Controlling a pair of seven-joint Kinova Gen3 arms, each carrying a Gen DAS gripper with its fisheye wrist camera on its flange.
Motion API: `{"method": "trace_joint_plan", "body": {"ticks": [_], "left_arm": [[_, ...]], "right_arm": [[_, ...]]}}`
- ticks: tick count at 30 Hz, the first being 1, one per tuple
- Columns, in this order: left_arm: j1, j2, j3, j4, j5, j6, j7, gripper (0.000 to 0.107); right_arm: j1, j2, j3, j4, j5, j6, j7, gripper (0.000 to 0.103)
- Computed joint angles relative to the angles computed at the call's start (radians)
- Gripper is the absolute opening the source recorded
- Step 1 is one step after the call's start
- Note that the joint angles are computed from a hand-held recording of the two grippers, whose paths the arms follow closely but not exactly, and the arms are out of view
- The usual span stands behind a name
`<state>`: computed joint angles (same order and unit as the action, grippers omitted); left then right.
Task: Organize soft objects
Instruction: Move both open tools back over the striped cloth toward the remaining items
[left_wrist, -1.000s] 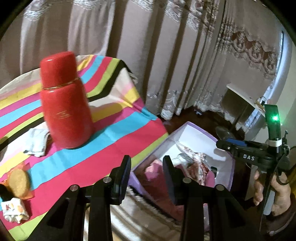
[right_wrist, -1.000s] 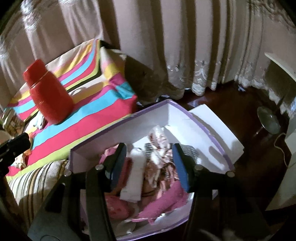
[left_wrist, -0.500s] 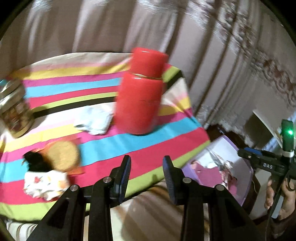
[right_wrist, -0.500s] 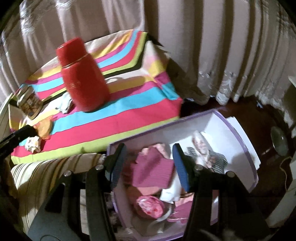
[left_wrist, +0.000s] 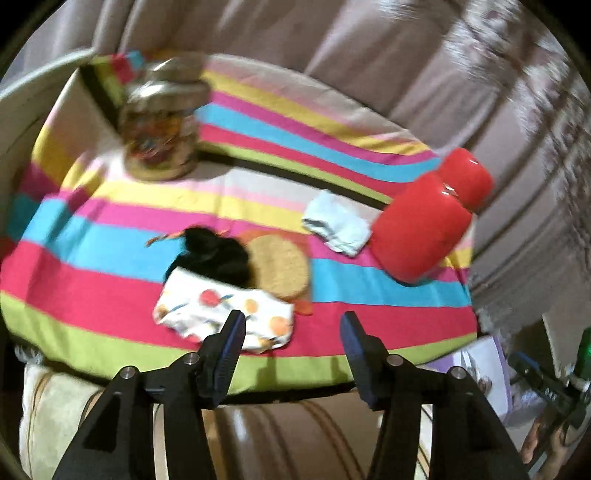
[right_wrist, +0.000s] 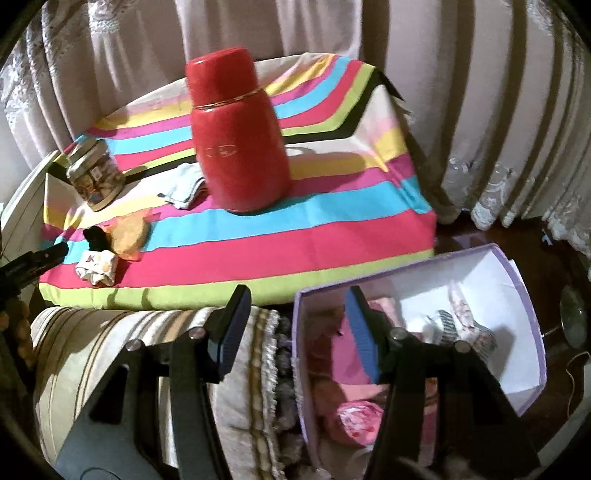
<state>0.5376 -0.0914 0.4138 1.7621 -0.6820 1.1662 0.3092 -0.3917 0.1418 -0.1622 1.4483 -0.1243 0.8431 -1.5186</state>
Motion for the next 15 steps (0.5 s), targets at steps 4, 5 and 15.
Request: {"method": "trace_joint_plan", "body": {"ticks": [4, 5, 15], "left_arm": [[-0.025, -0.033, -0.020, 0.043, 0.071, -0.027, 0.053, 0.055], [-0.036, -0.045, -0.022, 0.059, 0.085, -0.042, 0.073, 0.055], [-0.206, -0.128, -0.051, 0.219, 0.231, -0.276, 0.183, 0.054]], "right_arm": [[-0.026, 0.024, -0.011, -0.022, 0.017, 0.003, -0.007, 0.057], [-0.035, 0.032, -0.014, -0.029, 0.021, 0.004, -0.009, 0.057], [-0.092, 0.099, -0.032, -0.088, 0.031, 0.009, 0.017, 0.057]]}}
